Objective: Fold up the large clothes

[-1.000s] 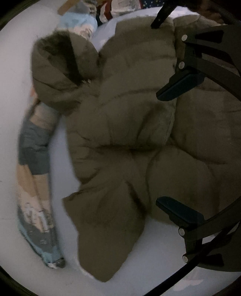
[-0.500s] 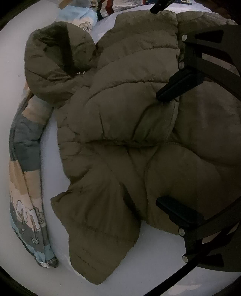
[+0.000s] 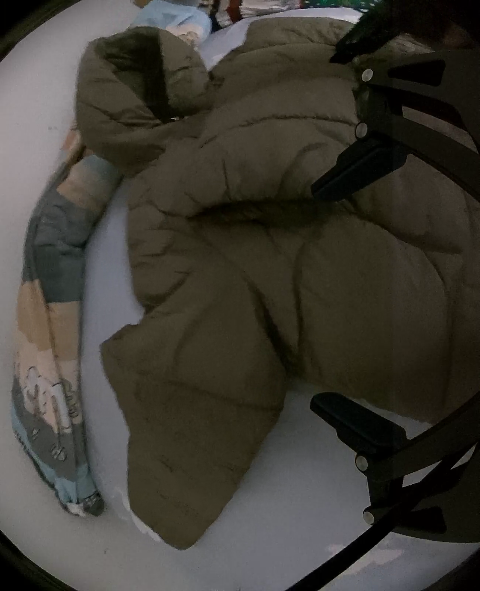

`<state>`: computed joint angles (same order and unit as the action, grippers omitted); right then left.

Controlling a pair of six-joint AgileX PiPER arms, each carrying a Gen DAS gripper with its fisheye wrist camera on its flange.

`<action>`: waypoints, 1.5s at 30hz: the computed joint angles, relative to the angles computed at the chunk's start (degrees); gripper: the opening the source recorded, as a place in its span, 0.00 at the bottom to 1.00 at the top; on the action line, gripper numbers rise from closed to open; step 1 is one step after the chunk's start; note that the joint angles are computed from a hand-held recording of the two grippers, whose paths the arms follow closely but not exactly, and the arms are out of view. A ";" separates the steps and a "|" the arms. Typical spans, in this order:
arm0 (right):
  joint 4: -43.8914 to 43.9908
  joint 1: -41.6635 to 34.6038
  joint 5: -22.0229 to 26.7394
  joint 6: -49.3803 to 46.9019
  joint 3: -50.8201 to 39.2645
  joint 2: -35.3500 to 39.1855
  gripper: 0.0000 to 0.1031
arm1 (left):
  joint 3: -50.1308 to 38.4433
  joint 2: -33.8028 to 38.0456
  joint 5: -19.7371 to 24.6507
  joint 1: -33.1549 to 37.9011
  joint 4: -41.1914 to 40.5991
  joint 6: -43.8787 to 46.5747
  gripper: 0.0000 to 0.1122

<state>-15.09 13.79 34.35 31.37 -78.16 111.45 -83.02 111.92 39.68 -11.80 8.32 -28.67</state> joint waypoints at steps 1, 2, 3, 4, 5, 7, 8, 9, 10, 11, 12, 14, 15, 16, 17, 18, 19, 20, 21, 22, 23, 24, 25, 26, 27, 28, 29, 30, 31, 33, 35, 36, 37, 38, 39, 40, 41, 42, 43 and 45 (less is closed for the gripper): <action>0.21 0.27 1.78 0.45 -1.70 1.74 0.49 | -0.11 -0.03 0.11 0.16 -0.06 0.18 0.92; 0.15 0.31 2.52 1.00 -2.48 2.44 0.49 | 0.11 -0.48 -0.03 0.40 -0.03 0.21 0.92; 0.04 0.51 3.89 1.16 -3.60 2.94 0.49 | 0.37 -1.32 -0.39 0.85 -0.63 0.80 0.92; -0.23 0.80 5.20 1.17 -4.49 3.07 0.49 | 0.73 -2.05 -0.84 1.18 -1.04 1.15 0.92; -0.60 1.09 6.13 1.48 -4.75 2.51 0.49 | 1.42 -3.12 -1.49 1.70 -1.34 1.48 0.92; -0.35 1.22 4.33 2.85 -1.95 -1.00 0.49 | 2.91 -5.70 -2.46 2.62 -0.89 0.96 0.92; 0.46 1.36 3.28 3.08 -0.10 -3.32 0.49 | 3.46 -6.88 -2.78 3.74 -1.34 1.55 0.92; 0.75 1.82 2.80 3.43 1.14 -5.04 0.49 | 4.01 -7.67 -3.06 4.48 -1.72 1.97 0.92; 0.39 2.68 1.68 4.72 3.63 -7.89 0.49 | 4.64 -8.55 -3.42 5.71 -2.40 2.74 0.92; 0.25 3.20 0.22 5.65 6.17 -10.57 0.49 | 4.68 -8.78 -3.51 6.79 -2.93 3.54 0.92; 1.22 4.42 -1.45 5.86 9.62 -14.14 0.49 | 4.87 -9.13 -3.62 8.07 -2.99 4.05 0.92; 3.05 6.99 -3.71 6.00 15.07 -19.49 0.49 | 5.01 -9.15 -3.77 10.99 -2.99 4.98 0.92; 2.30 8.28 -4.60 7.53 17.00 -21.35 0.49 | 5.30 -8.89 -4.19 12.41 -3.50 5.61 0.92; 1.56 10.16 -6.59 9.04 20.40 -23.89 0.49 | 5.70 -8.65 -4.66 13.97 -4.54 6.68 0.92; 0.94 11.51 -8.58 9.90 22.96 -25.39 0.49 | 5.75 -7.94 -4.89 15.87 -4.93 7.19 0.92; -1.97 13.22 -10.18 13.06 25.29 -26.40 0.49 | 6.41 -7.81 -5.37 17.12 -4.35 6.94 0.92; -4.69 14.42 -11.09 14.86 26.41 -26.19 0.49 | 6.47 -7.16 -5.83 18.35 -4.05 6.97 0.92; -5.78 14.89 -11.29 14.36 26.00 -24.78 0.49 | 6.41 -6.44 -6.09 19.80 -4.53 7.69 0.92; -6.01 14.88 -10.71 12.98 24.98 -23.31 0.49 | 5.98 -5.50 -6.18 21.68 -6.03 9.39 0.92; -7.87 14.22 -9.98 13.89 23.81 -22.47 0.49 | 5.21 -4.34 -6.34 23.66 -7.65 11.13 0.92; -10.08 13.15 -10.97 16.06 23.55 -22.44 0.49 | 4.34 -3.24 -6.31 25.06 -8.78 12.51 0.92; -10.93 12.08 -12.11 17.02 23.43 -22.40 0.49 | 2.47 -1.55 -5.86 26.99 -10.01 14.28 0.92; -10.62 10.42 -11.85 16.12 21.93 -21.17 0.50 | 0.91 -0.45 -5.48 28.18 -10.42 15.02 0.92; -10.56 9.35 -11.00 15.36 20.52 -19.96 0.50 | -1.30 1.09 -5.04 30.04 -11.76 16.98 0.92; -10.33 8.19 -10.95 14.54 19.46 -18.85 0.50 | -3.19 2.34 -4.47 31.36 -12.71 18.44 0.92; -7.80 6.75 -10.99 11.64 18.31 -17.74 0.50 | -4.57 3.24 -4.07 32.72 -13.85 20.05 0.92; -4.53 5.73 -10.51 8.65 17.05 -16.62 0.50 | -6.75 4.74 -3.15 34.78 -16.57 22.79 0.92; -2.72 5.06 -10.58 7.15 16.37 -15.97 0.50 | -10.31 7.07 -1.11 37.25 -19.92 25.51 0.91; -1.75 4.87 -11.35 6.47 16.29 -15.69 0.50 | -13.49 9.10 0.72 39.11 -22.02 26.70 0.91; -1.52 6.04 -10.70 5.05 14.63 -14.41 0.50 | -19.46 12.97 3.32 42.11 -24.44 26.55 0.84; -2.13 7.76 -10.80 5.08 13.81 -13.90 0.50 | -26.28 17.47 6.52 44.29 -26.39 27.10 0.80; -0.53 8.68 -10.63 3.09 12.55 -13.32 0.50 | -29.48 19.59 8.22 44.87 -27.14 27.20 0.75; 0.24 9.41 -10.43 2.13 11.96 -13.22 0.50 | -33.78 22.50 10.72 45.83 -29.36 28.19 0.72; 0.01 10.35 -10.38 2.46 11.36 -13.03 0.50 | -36.59 24.53 12.51 46.56 -31.71 29.22 0.72; -0.20 11.25 -10.51 2.93 11.06 -13.03 0.50 | -41.00 27.57 14.93 47.08 -32.86 28.94 0.72; 0.32 12.02 -11.02 2.99 11.12 -13.14 0.50 | -43.12 29.04 16.09 47.17 -32.29 28.10 0.71; 0.74 12.71 -11.37 2.95 11.11 -13.02 0.50 | -46.64 31.41 17.59 47.24 -31.58 26.98 0.69; 0.57 13.35 -11.38 3.06 10.90 -12.70 0.50 | -49.43 33.34 18.59 47.26 -31.21 26.26 0.68; -1.90 14.21 -10.78 5.30 10.13 -12.00 0.50 | -50.22 34.01 18.23 47.14 -31.07 26.26 0.68; -4.07 14.88 -9.12 7.56 7.50 -9.83 0.50 | -50.98 34.58 16.89 46.84 -31.22 27.80 0.57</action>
<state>-19.16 28.67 25.23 38.92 -70.67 101.62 -134.00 146.50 56.57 35.04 -22.90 -0.87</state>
